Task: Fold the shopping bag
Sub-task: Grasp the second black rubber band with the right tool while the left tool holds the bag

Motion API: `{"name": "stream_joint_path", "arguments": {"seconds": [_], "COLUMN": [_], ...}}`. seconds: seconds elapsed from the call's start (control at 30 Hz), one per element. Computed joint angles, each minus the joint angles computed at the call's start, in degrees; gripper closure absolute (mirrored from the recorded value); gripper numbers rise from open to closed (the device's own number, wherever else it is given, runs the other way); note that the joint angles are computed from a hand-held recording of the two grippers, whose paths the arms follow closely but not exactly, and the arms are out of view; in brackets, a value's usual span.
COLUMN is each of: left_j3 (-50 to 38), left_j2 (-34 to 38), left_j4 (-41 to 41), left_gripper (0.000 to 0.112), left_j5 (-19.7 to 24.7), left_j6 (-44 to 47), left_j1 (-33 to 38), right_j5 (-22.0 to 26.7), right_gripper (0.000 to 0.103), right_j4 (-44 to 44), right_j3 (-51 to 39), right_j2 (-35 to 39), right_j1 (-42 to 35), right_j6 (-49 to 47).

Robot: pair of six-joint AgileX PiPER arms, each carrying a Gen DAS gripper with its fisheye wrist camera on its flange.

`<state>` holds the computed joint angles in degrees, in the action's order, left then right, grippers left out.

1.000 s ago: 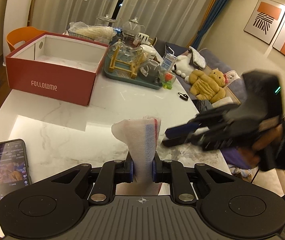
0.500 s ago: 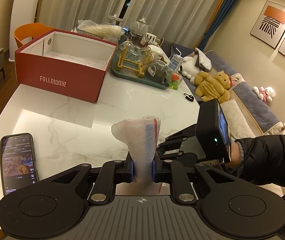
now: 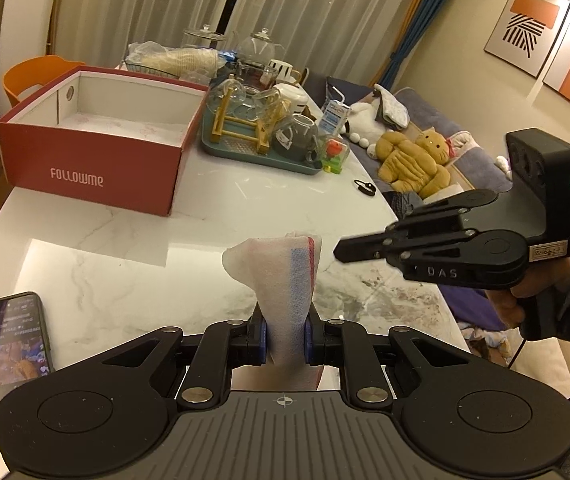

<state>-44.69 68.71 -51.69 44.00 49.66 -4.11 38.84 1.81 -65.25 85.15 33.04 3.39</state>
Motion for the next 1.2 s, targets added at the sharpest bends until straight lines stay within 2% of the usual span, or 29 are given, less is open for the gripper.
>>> {"name": "stream_joint_path", "arguments": {"seconds": [0.07,0.1,0.17,0.3,0.33,0.43,0.63,0.77,1.0,1.07,1.2], "left_j3": [-0.1,-0.1,0.0,0.7,0.9,1.6,2.3,2.1,-0.4,-1.4,-3.2], "left_j2": [0.1,0.1,0.0,-0.8,-1.0,-1.3,-1.1,-0.5,2.1,2.9,4.0], "left_j4": [-0.5,-0.6,-1.0,-1.4,-1.6,-2.6,-3.8,-3.8,-2.2,-1.7,0.3], "left_gripper": [0.096,0.096,0.096,0.096,0.096,0.096,0.096,0.096,0.096,0.096,0.096], "left_j5": [0.1,0.1,0.4,1.3,1.6,2.2,1.5,1.0,-0.9,-1.5,-3.3], "left_j6": [0.3,0.3,0.4,1.0,1.0,1.7,2.4,2.3,0.7,0.4,-0.4], "left_j1": [-0.3,-0.5,-0.7,0.5,1.1,3.0,3.3,3.1,-0.3,-1.3,-4.1], "right_j5": [-1.4,-2.4,-3.8,-4.7,-4.0,-1.7,-1.5,-2.4,1.0,2.3,4.8], "right_gripper": [0.061,0.061,0.068,0.067,0.070,0.103,0.103,0.103,0.103,0.103,0.103], "right_j4": [1.2,1.9,1.2,-6.5,-9.7,-13.6,-21.2,-24.0,-25.8,-23.5,-13.5], "right_j3": [1.4,2.1,2.1,-0.4,-1.1,-2.2,-0.8,1.6,0.2,-1.9,-8.1], "right_j2": [3.0,4.8,8.7,15.4,16.1,16.8,16.0,10.5,-0.6,-3.4,-7.6], "right_j1": [-1.2,-1.7,-1.4,2.1,3.3,5.5,8.4,8.7,8.8,8.7,7.7], "right_j6": [1.4,2.2,4.8,12.5,14.3,14.1,18.4,22.7,21.3,18.7,10.8]}}
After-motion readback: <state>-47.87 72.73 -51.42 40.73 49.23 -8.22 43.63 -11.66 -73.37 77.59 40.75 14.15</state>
